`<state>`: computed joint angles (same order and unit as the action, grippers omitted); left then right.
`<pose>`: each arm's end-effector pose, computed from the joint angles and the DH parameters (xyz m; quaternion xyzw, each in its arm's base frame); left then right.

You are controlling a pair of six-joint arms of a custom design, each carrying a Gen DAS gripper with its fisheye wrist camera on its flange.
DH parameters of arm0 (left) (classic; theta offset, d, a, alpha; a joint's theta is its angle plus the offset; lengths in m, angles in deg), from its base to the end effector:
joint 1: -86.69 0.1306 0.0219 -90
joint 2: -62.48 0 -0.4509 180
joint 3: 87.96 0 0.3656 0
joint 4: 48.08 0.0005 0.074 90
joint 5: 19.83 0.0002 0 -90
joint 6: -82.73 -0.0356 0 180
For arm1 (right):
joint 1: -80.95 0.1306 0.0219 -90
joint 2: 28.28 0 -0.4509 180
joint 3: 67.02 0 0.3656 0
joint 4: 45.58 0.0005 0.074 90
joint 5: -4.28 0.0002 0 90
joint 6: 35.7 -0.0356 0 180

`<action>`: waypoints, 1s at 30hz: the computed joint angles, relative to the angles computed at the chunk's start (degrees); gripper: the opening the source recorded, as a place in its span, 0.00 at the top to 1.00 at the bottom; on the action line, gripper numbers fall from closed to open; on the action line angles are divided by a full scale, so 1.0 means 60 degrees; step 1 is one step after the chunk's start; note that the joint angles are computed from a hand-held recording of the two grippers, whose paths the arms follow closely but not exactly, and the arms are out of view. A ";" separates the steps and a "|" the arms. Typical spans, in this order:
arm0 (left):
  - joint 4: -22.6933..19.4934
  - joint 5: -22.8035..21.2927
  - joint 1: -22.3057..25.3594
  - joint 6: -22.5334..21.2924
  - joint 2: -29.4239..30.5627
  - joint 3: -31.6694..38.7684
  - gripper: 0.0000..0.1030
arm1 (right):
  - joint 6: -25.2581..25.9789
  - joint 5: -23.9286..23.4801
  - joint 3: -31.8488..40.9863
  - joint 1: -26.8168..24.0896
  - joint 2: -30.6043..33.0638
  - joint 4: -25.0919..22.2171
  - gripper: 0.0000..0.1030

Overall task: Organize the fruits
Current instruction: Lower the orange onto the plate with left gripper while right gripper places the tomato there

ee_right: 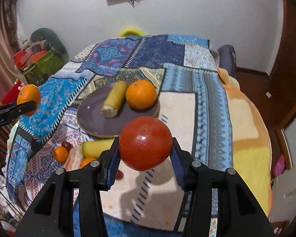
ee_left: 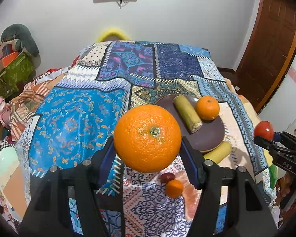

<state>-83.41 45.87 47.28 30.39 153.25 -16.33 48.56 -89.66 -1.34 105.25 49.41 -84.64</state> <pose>0.3451 -0.2653 0.3748 -0.0500 0.9319 -0.0290 0.3582 0.3200 0.1466 0.4097 -0.1633 0.9281 0.1176 0.3133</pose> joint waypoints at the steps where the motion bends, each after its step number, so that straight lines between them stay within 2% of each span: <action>1: 0.0035 -0.0008 -0.0018 0.0009 0.0023 0.0043 0.39 | 0.0040 -0.0026 0.0052 0.0025 0.0043 0.0043 0.57; 13: 0.0418 0.0352 0.0112 -0.0132 0.0791 0.0579 0.39 | 0.0555 -0.0301 0.0665 0.0170 0.0994 0.0773 0.57; 20: 0.0660 0.0822 0.0324 -0.0379 0.1438 0.0905 0.39 | 0.0785 -0.0493 0.0828 0.0173 0.1568 0.1075 0.57; 30: 0.0648 0.1382 0.0597 -0.0686 0.2456 0.1450 0.39 | 0.1166 -0.0775 0.0812 0.0158 0.2273 0.1023 0.57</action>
<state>-79.52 54.16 50.86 26.27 167.99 -7.64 55.56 -94.31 3.54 106.19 63.05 -78.51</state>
